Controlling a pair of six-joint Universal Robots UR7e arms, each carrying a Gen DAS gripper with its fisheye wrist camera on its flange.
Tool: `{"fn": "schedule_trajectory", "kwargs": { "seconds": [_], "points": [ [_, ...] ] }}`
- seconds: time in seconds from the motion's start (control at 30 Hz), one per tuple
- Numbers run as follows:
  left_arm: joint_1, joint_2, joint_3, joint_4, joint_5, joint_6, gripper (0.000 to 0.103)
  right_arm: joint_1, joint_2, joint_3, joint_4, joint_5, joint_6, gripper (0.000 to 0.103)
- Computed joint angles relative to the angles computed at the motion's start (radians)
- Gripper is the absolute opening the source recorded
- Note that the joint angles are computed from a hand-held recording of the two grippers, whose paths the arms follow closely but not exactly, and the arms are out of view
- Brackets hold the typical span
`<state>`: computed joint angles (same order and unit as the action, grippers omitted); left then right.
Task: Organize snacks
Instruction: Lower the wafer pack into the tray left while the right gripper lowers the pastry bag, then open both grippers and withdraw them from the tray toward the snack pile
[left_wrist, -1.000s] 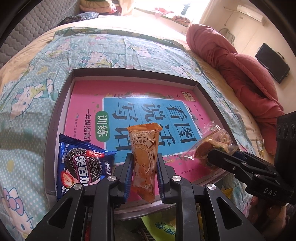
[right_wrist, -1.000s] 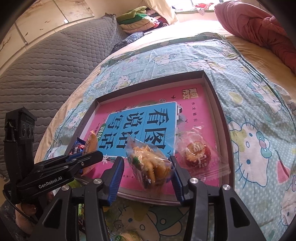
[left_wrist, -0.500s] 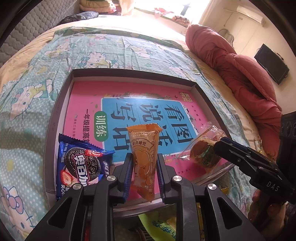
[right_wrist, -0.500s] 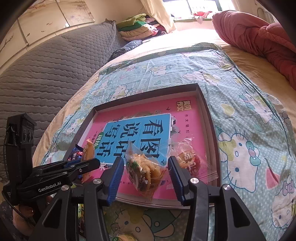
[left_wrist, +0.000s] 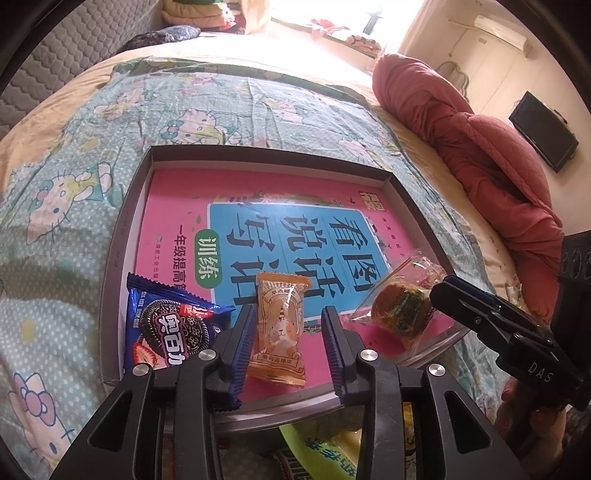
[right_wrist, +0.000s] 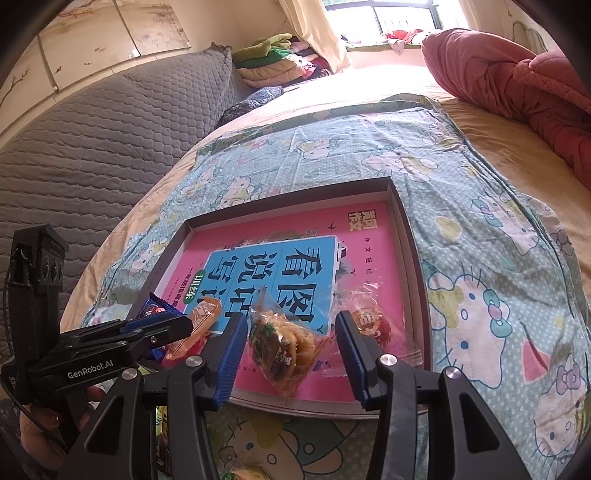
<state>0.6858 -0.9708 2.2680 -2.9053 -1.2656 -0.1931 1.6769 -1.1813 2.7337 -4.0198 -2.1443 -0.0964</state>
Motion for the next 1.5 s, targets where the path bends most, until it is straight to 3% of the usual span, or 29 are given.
{"fn": "schedule_trajectory", "kwargs": {
  "seconds": [0.73,0.87,1.5],
  "points": [
    [-0.034,-0.090,0.021,0.006,0.060,-0.022,0.051,0.047,-0.004,-0.003,-0.029,-0.019,-0.021,0.055],
    [-0.041,-0.106,0.028,0.009,0.074,-0.026,0.057,0.055,-0.013,0.001,-0.030,-0.018,-0.015,0.055],
    [-0.059,-0.198,0.061,0.036,0.156,-0.038,0.061,0.123,-0.015,0.004,-0.044,-0.045,-0.018,0.059]
  ]
}}
